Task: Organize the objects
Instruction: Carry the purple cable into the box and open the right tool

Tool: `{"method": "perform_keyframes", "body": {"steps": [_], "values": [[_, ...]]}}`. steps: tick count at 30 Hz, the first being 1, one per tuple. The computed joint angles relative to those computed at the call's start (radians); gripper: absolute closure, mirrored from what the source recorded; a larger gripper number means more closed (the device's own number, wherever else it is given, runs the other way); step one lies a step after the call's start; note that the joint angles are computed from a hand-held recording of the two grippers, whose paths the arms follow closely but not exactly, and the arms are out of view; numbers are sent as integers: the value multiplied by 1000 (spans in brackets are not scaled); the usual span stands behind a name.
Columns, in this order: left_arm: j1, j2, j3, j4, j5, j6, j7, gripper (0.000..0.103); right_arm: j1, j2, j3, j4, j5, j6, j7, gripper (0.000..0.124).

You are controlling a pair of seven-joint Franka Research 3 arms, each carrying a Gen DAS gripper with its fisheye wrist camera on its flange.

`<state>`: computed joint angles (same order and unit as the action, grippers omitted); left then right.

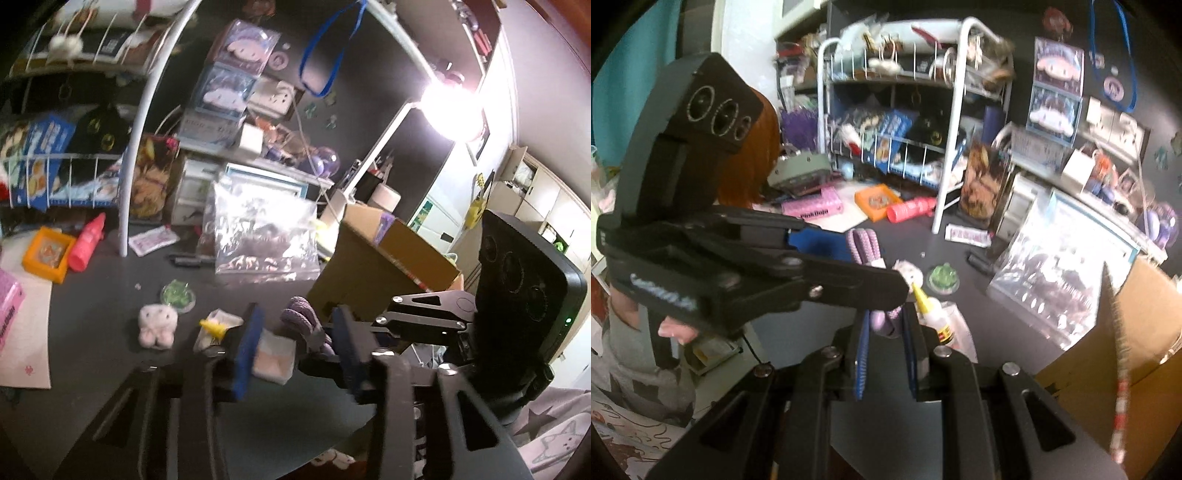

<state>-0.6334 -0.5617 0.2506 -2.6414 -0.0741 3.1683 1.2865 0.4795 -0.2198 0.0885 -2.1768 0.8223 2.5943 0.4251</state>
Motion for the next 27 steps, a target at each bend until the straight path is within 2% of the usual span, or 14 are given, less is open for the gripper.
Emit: {"method": "perform_keyframes", "body": {"steps": [1, 4, 7, 11, 16, 19, 22, 25, 27], "values": [[18, 4, -20, 7, 5, -3, -7, 80, 1, -12, -6, -4, 11, -1, -15, 110], [76, 23, -91, 45, 24, -23, -30, 83, 0, -39, -19, -10, 26, -3, -45, 110], [59, 54, -99, 99, 29, -42, -14, 90, -3, -60, -30, -14, 34, -1, -68, 110], [72, 109, -139, 175, 25, -69, 3, 91, -10, -81, -55, -16, 62, -2, -109, 110], [26, 189, -131, 277, -29, -87, 87, 92, -38, -95, -91, -2, 99, -26, -139, 110], [-33, 249, -101, 353, -96, -103, 173, 94, -62, -98, -106, 5, 112, -31, -148, 110], [-116, 317, -46, 437, -208, -130, 294, 94, -90, -93, -119, 17, 114, -38, -141, 110], [-165, 380, -14, 517, -334, -174, 415, 94, -122, -77, -130, 36, 106, -53, -118, 110], [-173, 415, -11, 562, -404, -205, 477, 94, -141, -68, -132, 45, 99, -60, -100, 110]]}}
